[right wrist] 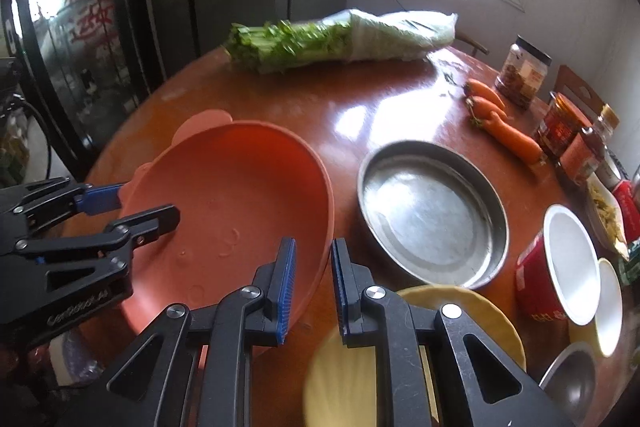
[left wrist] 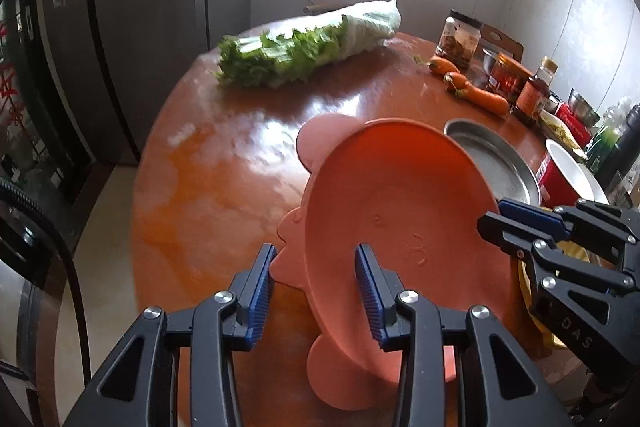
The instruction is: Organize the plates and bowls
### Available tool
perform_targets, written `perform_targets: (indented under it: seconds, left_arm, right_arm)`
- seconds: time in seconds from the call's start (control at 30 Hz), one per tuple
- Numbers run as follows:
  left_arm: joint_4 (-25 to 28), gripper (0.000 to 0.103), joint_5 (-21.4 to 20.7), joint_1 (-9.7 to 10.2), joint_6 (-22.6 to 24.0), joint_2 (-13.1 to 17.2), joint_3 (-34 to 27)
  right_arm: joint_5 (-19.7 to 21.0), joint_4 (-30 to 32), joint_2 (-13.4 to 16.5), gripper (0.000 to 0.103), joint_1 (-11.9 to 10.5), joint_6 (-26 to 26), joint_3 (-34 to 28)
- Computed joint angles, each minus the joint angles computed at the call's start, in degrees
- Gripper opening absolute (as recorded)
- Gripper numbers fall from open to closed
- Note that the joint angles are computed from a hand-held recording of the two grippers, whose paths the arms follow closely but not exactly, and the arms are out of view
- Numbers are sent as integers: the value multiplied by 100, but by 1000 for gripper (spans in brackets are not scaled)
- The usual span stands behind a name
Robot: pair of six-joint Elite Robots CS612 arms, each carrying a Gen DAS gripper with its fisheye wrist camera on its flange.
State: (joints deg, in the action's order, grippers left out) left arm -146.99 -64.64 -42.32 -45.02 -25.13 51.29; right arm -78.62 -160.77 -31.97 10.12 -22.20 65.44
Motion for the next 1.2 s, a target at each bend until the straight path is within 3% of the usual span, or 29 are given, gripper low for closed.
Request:
perform_targets:
  seconds: [0.3, 0.63, 0.83, 1.03, 1.2]
  left_arm:
    - [162, 41, -30, 81, 316, 134, -268]
    - [156, 41, -86, 115, 192, 246, -391]
    - [-155, 57, 82, 106, 147, 121, -162]
    - [-512, 61, 396, 18, 145, -65, 99]
    - [-772, 65, 386, -101, 408, -102, 103]
  right_arm:
    - [-88, 153, 31, 19, 49, 122, 7]
    - [60, 60, 26, 21, 8, 223, 73]
    - [47, -159, -2, 25, -20, 367, 124]
    - [245, -687, -235, 36, -147, 726, 545]
    - [278, -1236, -568, 37, -293, 1018, 1183]
